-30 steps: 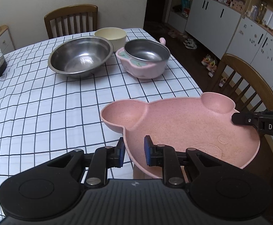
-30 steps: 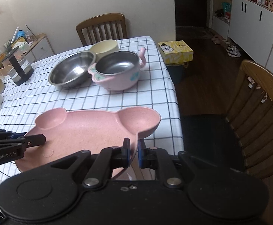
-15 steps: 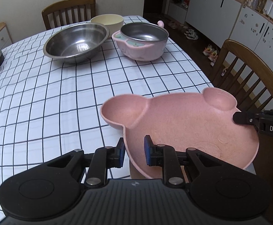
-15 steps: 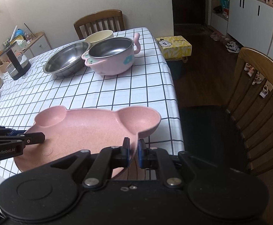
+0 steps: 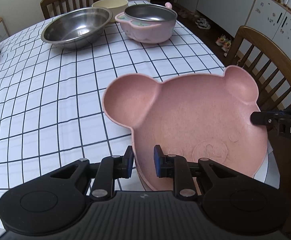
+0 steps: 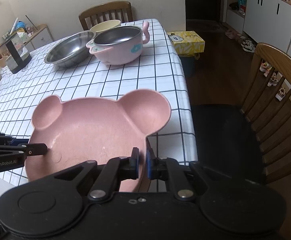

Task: Organize plates and bowls
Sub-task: 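Lower the pink plate onto the white plates and open both grippers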

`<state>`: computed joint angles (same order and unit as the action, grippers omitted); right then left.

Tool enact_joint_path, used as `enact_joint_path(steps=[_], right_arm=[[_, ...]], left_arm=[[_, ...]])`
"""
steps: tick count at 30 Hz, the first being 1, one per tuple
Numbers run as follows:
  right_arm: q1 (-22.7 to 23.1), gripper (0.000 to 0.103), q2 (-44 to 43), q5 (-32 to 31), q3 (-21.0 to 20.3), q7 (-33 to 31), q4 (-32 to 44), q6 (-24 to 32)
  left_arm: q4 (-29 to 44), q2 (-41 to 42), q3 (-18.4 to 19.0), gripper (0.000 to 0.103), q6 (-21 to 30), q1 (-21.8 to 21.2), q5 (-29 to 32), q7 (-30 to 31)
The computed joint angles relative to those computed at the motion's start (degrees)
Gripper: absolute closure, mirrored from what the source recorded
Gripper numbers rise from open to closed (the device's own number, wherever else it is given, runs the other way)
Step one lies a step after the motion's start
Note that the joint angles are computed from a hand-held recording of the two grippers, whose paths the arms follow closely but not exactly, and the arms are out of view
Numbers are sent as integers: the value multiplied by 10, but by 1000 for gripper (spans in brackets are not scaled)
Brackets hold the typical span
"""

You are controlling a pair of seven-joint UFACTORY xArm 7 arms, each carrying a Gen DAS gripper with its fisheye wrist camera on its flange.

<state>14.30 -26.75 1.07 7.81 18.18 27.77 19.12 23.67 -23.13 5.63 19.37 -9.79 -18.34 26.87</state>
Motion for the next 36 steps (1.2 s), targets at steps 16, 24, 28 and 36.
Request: enact_joint_path(steps=[16, 24, 28, 36], right_arm=[[-8, 70, -22, -26, 17, 41, -4, 19], [20, 60, -50, -6, 3, 11, 1, 31], [31, 55, -58, 3, 4, -1, 11, 30], [50, 42, -59, 16, 7, -25, 33, 7]], left_arm=[[2, -6, -1, 83, 9, 9, -1, 2], [-4, -42, -1, 82, 23, 21, 11, -16], [-7, -70, 3, 82, 24, 19, 14, -20], [-5, -115, 5, 80, 21, 17, 23, -44]])
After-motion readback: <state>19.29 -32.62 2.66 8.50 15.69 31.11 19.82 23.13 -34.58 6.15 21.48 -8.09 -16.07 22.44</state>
